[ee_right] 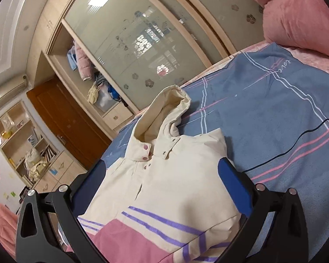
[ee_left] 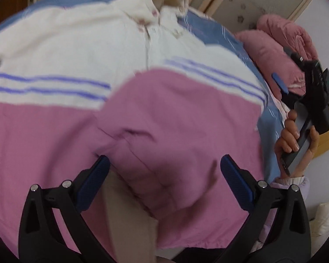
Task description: Fold large clothes
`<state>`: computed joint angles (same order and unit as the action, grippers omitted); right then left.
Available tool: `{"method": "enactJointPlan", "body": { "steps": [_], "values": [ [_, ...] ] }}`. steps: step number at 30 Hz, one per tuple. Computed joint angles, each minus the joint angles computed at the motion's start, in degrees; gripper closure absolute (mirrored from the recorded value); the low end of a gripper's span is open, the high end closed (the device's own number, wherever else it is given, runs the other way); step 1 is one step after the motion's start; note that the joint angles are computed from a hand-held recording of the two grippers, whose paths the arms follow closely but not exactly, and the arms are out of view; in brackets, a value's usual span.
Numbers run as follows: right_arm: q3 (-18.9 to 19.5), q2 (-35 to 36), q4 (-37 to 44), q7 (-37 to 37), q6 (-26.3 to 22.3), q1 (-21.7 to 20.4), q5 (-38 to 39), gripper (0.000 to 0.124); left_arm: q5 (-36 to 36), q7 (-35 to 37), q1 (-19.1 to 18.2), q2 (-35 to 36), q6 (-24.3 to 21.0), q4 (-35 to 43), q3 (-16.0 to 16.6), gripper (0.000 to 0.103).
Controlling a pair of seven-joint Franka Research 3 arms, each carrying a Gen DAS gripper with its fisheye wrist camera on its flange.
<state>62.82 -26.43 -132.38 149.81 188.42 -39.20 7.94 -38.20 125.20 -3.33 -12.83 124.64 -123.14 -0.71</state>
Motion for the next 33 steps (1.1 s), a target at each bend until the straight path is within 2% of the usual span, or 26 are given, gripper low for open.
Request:
{"method": "enactJointPlan", "body": {
  "steps": [3, 6, 8, 9, 12, 14, 16, 19, 21, 22, 23, 24, 25, 27, 30, 31, 33],
  "values": [
    [-1.7, 0.1, -1.3, -0.7, 1.4, 2.4, 0.4, 0.022, 1.7, -0.8, -0.2, 0.2, 0.1, -0.1, -0.7, 0.002],
    [-2.8, -1.3, -2.5, -1.1, 0.9, 3.5, 1.6, 0.022, 0.3, 0.2, -0.3, 0.6, -1.2, 0.9, 0.0, 0.004],
    [-3.7, -1.0, -3.2, -1.2, 1.4, 4.6, 2.2, 0.022, -1.3, 0.5, 0.1, 1.3, -2.9, 2.4, 0.7, 0.025],
    [-4.0, -0.9, -3.3, -1.3, 1.5, 5.0, 2.5, 0.022, -2.1, 0.8, 0.4, 2.0, -4.4, 3.5, 1.0, 0.025],
    [-5.0, 0.4, -3.7, -2.3, 2.6, 6.4, 3.5, 0.022, -6.9, 0.7, 2.0, 5.1, -11.6, 7.2, 1.9, 0.019],
    [-4.7, 0.6, -3.5, -2.9, 2.6, 6.2, 4.2, 0.022, -11.5, 0.1, 3.7, 7.9, -19.1, 9.4, 2.4, 0.008],
    [-4.4, 0.8, -3.3, -3.5, 2.5, 6.0, 4.7, 0.022, -12.4, -1.1, 5.3, 10.1, -24.1, 11.0, 1.6, 0.007],
    [-4.1, 1.4, -2.8, -4.3, 1.9, 5.8, 4.8, 0.022, -10.3, -0.2, 6.4, 9.3, -23.7, 9.7, -0.6, 0.007],
    [-3.8, 1.5, -2.4, -4.5, 1.1, 5.6, 4.6, 0.022, -11.0, 1.4, 6.6, 8.2, -24.1, 9.1, -0.9, 0.010],
    [-3.7, 1.4, -2.3, -4.4, 0.7, 5.3, 4.4, 0.022, -12.2, 2.0, 6.7, 8.0, -24.2, 9.1, -0.9, 0.026],
    [-3.3, 1.0, -2.1, -4.1, -0.1, 4.8, 4.1, 0.022, -12.5, 2.2, 6.6, 7.8, -23.6, 9.2, -1.0, 0.054],
    [-2.9, 0.5, -2.0, -3.5, -0.7, 4.1, 3.8, 0.022, -12.2, 2.3, 6.6, 7.1, -21.9, 8.9, -1.2, 0.070],
    [-2.7, 0.1, -2.1, -2.8, -0.9, 3.6, 3.4, 0.022, -11.0, 2.2, 6.3, 6.4, -18.5, 9.0, -1.7, 0.093],
    [-2.7, -0.7, -2.6, -1.2, -0.7, 3.2, 3.1, 0.022, -11.7, 2.1, 6.0, 5.7, -13.6, 9.1, -1.6, 0.093],
    [-3.6, -2.0, -4.0, 0.8, -0.7, 3.6, 3.4, 0.022, -13.9, 1.9, 5.5, 3.7, 0.7, 8.6, -1.3, 0.093],
    [-4.0, -3.1, -4.2, 1.3, -2.4, 3.6, 3.2, 0.022, -15.0, 1.7, 5.4, 3.4, 6.4, 8.7, -1.2, 0.093],
    [-4.5, -6.0, -3.2, 2.3, -10.2, 2.9, 1.4, 0.022, -13.2, -1.1, 5.3, 3.8, 15.0, 9.6, -1.1, 0.091]
  ]
}}
